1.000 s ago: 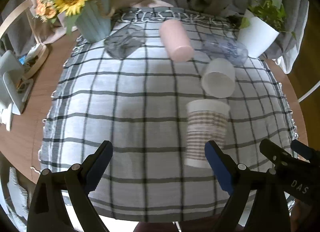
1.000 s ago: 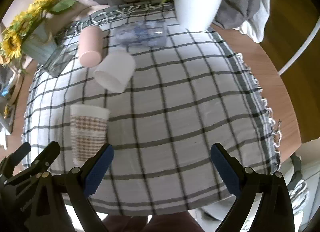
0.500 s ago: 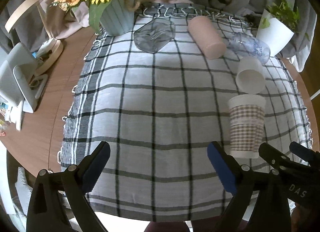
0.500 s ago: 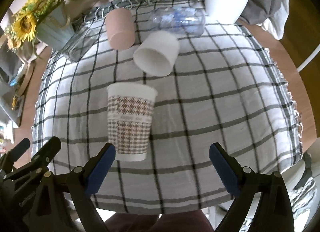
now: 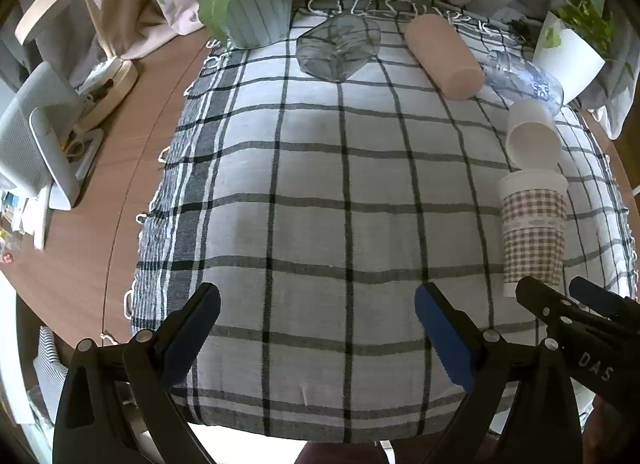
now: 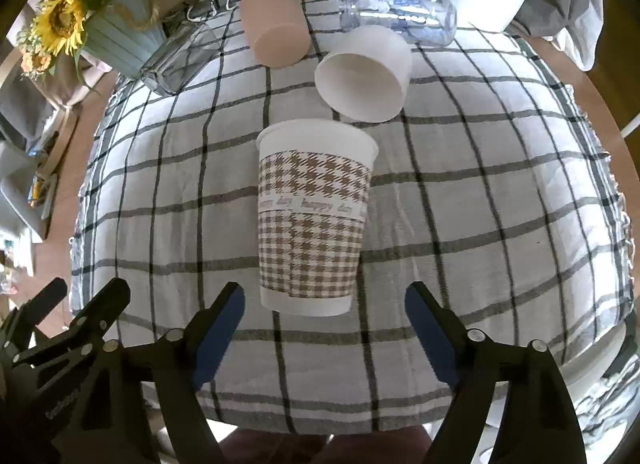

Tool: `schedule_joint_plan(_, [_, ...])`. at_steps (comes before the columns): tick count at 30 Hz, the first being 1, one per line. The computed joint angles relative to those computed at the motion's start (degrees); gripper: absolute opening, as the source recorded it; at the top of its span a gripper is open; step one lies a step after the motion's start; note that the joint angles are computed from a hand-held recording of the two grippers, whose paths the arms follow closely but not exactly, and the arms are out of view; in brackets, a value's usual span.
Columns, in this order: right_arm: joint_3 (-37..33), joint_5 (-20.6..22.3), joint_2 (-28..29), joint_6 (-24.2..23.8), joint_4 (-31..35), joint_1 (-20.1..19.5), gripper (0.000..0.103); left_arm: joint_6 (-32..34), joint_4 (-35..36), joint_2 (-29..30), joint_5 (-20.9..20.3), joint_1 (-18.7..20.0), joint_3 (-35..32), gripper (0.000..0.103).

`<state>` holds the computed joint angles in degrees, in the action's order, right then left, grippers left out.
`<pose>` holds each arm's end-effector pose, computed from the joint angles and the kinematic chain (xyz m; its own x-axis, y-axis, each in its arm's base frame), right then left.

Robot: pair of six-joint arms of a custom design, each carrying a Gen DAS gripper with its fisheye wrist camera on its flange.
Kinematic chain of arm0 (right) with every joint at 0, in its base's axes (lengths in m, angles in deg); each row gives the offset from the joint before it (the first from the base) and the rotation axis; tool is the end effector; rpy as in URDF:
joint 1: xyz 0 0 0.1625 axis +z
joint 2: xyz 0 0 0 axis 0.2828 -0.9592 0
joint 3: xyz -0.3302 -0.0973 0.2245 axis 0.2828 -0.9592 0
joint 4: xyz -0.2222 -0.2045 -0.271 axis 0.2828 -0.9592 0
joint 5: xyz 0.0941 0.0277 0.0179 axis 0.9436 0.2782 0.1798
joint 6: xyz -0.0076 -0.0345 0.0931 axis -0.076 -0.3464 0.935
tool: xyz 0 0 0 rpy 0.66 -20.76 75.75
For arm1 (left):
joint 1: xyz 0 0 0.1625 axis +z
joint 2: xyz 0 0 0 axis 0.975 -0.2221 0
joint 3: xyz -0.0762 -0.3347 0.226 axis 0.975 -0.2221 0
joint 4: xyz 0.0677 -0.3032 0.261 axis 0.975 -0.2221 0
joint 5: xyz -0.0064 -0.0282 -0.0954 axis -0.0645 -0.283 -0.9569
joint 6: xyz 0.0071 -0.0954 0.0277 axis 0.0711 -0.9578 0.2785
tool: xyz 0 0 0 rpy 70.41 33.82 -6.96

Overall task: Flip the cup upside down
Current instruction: 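Grasp the upright houndstooth cup with the right gripper, then rotate the right gripper to turn the cup rim-down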

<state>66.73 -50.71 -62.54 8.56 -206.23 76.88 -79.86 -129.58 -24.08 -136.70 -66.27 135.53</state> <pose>0.0982 -0.3194 0.2195 -0.7535 -0.3369 0.5646 -0.3916 0.9198 0.0262 -0.3060 -0.2407 0.0196 -0.5961 -0.4311 -0.6774 -0.0129 0.8487 -0.5287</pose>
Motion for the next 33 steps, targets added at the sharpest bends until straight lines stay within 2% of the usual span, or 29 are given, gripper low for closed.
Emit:
schedule_joint_plan(4, [0.44,0.63,0.83,0.26,-1.64,-0.32,0.074,0.15,0.30,-0.02,0.45,-0.21,0.13,0.099])
schedule_joint_plan(8, [0.44,1.28,1.37,0.37,-1.38,-0.75,0.058,0.84,-0.11,-0.15,0.97,-0.43,0.39,0.099])
schedule_joint_plan(10, [0.66,1.47,1.03,0.32,-1.23,-0.89,0.053,1.32,-0.35,-0.14,1.22,-0.51,0.41,0.099])
schedule_joint_plan(14, [1.21,1.89,-0.47,0.12,-1.19,-0.77,0.053,2.49,-1.27,-0.44,1.84,-0.59,0.65,0.099])
schedule_joint_plan(22, [-0.11,2.49,-5.70,1.13,5.16,1.23,0.053,3.64,-2.07,-1.20,3.84,-0.55,0.78,0.099])
schedule_joint_plan(29, [-2.66,2.20,-5.97,3.30,8.24,3.15,0.053,3.23,-2.29,-2.02,5.12,-0.26,1.09,0.099])
schedule_joint_plan(33, [-5.02,1.98,-5.98,5.46,12.87,4.27,0.053,3.50,-2.79,-2.44,6.01,0.02,1.33,0.099])
